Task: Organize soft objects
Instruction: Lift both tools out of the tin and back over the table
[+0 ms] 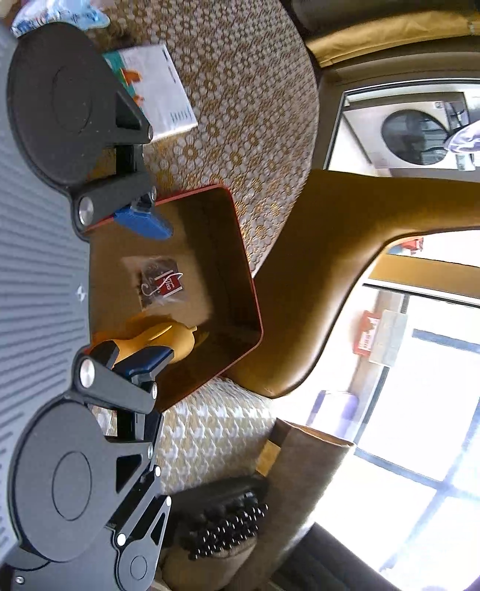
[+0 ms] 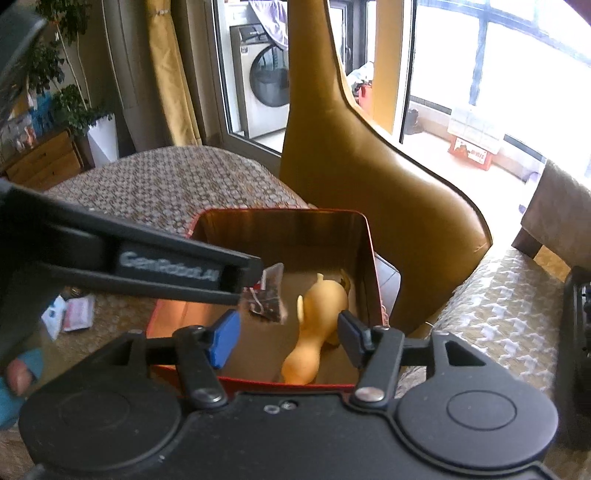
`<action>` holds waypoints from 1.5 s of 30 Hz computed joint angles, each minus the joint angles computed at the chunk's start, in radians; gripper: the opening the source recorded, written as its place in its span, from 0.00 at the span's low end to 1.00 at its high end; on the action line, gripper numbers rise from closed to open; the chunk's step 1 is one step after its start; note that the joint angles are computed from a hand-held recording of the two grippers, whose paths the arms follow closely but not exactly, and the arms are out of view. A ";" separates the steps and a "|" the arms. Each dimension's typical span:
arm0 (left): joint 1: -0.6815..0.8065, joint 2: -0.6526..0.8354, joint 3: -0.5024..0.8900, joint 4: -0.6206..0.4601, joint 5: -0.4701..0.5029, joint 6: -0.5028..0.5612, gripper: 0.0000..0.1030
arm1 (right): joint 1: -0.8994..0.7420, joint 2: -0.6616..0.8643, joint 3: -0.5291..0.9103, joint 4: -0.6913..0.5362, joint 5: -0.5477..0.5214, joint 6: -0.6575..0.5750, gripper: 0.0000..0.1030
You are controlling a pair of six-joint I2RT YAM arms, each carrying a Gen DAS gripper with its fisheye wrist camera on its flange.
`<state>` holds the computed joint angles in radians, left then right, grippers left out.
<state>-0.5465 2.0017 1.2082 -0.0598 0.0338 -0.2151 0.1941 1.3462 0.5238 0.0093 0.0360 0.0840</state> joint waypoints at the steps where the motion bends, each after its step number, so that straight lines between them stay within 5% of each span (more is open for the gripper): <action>1: 0.001 -0.031 -0.030 0.009 0.000 0.002 0.62 | 0.014 -0.022 -0.005 -0.013 0.008 0.010 0.59; 12: 0.041 -0.381 -0.338 0.064 0.001 0.027 0.65 | 0.223 -0.270 -0.042 -0.142 0.115 0.115 0.68; 24: 0.185 -0.764 -0.588 0.009 0.062 0.084 0.80 | 0.506 -0.341 -0.025 -0.184 0.279 0.244 0.86; 33: 0.410 -1.021 -0.710 -0.093 0.229 0.199 0.84 | 0.743 -0.297 -0.006 -0.158 0.447 0.355 0.95; 37: 0.552 -1.087 -0.741 -0.147 0.330 0.254 0.96 | 0.833 -0.255 0.001 -0.138 0.515 0.423 0.96; 45: 0.934 -1.049 -0.760 -0.226 0.564 0.431 0.98 | 0.933 -0.144 0.006 -0.069 0.579 0.523 0.96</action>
<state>0.3876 0.9529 0.4479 -0.2858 0.5981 0.2162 1.1276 1.2019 0.5299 -0.0593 0.6153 0.6066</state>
